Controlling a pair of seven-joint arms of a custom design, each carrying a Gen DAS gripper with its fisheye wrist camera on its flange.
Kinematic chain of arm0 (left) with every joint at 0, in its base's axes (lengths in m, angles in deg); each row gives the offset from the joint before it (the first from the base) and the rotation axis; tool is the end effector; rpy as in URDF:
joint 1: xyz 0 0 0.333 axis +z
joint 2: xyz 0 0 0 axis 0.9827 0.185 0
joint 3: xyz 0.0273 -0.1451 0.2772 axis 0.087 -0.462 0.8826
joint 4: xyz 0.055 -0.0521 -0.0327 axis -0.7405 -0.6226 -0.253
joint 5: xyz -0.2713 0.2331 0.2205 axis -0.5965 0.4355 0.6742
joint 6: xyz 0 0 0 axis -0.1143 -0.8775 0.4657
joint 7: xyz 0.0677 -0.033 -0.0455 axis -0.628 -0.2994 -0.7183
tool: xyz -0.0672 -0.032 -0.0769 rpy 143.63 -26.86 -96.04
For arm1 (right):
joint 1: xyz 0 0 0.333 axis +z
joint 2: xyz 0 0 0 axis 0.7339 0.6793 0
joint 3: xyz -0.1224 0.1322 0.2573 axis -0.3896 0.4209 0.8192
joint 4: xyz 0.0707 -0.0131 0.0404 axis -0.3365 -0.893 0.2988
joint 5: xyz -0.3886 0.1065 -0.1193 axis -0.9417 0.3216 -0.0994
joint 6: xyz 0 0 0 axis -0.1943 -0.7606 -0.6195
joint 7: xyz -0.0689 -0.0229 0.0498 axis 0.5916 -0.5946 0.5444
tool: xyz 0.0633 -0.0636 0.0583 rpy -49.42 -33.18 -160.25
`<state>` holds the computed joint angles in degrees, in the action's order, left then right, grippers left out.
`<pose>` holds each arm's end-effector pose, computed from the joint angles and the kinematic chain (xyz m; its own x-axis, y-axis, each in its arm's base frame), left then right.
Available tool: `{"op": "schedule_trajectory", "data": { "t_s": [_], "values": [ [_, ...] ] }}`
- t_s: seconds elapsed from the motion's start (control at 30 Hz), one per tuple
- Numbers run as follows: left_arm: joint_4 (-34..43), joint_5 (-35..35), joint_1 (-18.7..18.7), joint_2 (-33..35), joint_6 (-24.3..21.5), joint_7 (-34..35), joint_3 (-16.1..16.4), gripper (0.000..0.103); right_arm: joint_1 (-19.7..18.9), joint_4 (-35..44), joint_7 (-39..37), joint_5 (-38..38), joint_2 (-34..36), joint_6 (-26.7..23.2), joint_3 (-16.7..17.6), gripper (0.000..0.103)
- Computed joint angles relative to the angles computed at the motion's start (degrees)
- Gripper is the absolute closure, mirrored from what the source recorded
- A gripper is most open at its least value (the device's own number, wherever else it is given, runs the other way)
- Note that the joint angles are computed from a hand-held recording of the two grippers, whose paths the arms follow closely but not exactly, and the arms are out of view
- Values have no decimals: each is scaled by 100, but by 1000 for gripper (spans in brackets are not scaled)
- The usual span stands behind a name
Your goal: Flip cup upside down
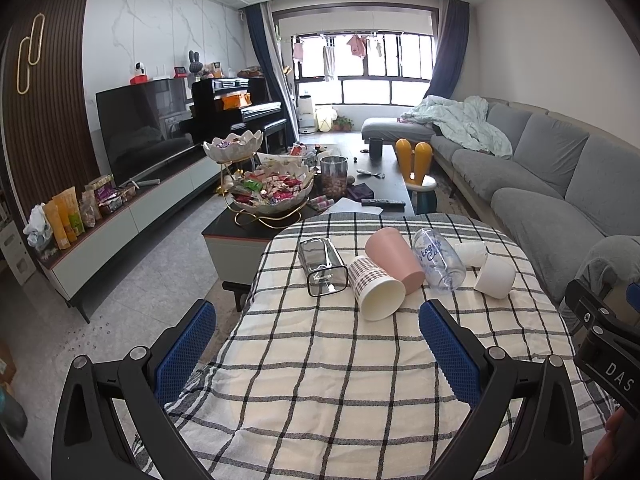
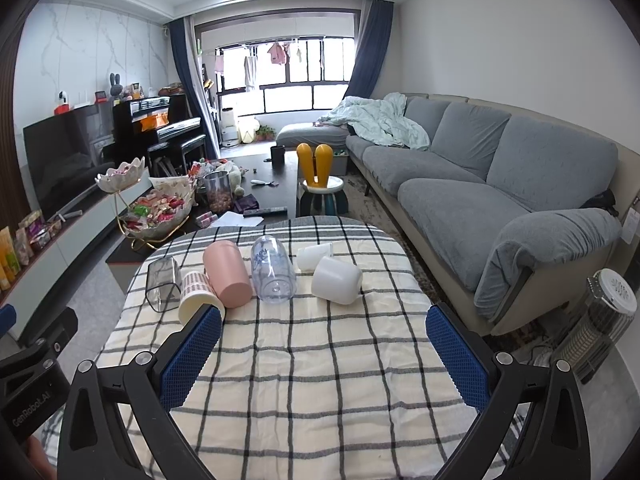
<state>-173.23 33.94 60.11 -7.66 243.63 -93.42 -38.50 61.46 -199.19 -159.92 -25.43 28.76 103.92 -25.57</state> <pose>0.5884 -0.3394 0.3716 -0.2306 -0.9715 -0.0553 -0.5123 0.1695 -0.8419 0.5008 0.1833 0.3814 -0.4865 -0.8737 -0.0045 -0.4716 0.2669 -0.8405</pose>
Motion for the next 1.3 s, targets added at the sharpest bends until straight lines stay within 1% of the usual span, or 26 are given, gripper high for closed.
{"op": "schedule_trajectory", "data": {
  "t_s": [0.27,0.37,0.47,0.6,0.67,0.77,0.87,0.9,0.97,1.03,1.07,1.17,1.2,1.3],
  "values": [
    [10,-57,-16,56,-40,25,8,0,-1,-7,-27,8,-9,5,0,0],
    [34,-396,-82,110,-337,282,-7,0,-12,19,-28,-45,46,26,-14,0],
    [132,-1031,-183,216,-752,656,-32,0,-48,68,-100,-152,127,109,-62,0],
    [351,-1264,-423,394,-1203,715,33,0,-147,221,-506,-277,275,362,-192,0],
    [515,-1387,-517,527,-1307,789,38,0,-218,301,-700,-280,349,527,-270,0],
    [733,-1576,-633,678,-1374,828,60,0,-407,469,-1160,-70,517,1023,-461,0],
    [1018,-1820,-788,867,-1574,919,85,0,-630,695,-2065,576,816,1629,-657,0],
    [1198,-2004,-857,990,-1755,1013,67,0,-700,776,-2464,876,929,1774,-711,0],
    [1495,-2368,-955,1189,-2007,1225,50,0,-812,931,-3328,1530,1140,1962,-781,0],
    [1856,-2764,-1050,1437,-2232,1402,33,0,-931,1137,-4392,2341,1406,2089,-804,0],
    [2001,-2917,-1098,1540,-2296,1453,47,0,-1004,1287,-5098,2880,1573,2062,-766,1],
    [2535,-3381,-1258,1911,-2529,1668,85,0,-1158,1679,-6713,4036,1975,1898,-636,1],
    [2776,-3516,-1325,2077,-2636,1754,100,0,-1271,1893,-7443,4529,2174,1747,-521,1],
    [3322,-3932,-1445,2456,-2828,2071,127,0,-1450,2498,-8912,5402,2659,1247,-316,4]
  ]
}}
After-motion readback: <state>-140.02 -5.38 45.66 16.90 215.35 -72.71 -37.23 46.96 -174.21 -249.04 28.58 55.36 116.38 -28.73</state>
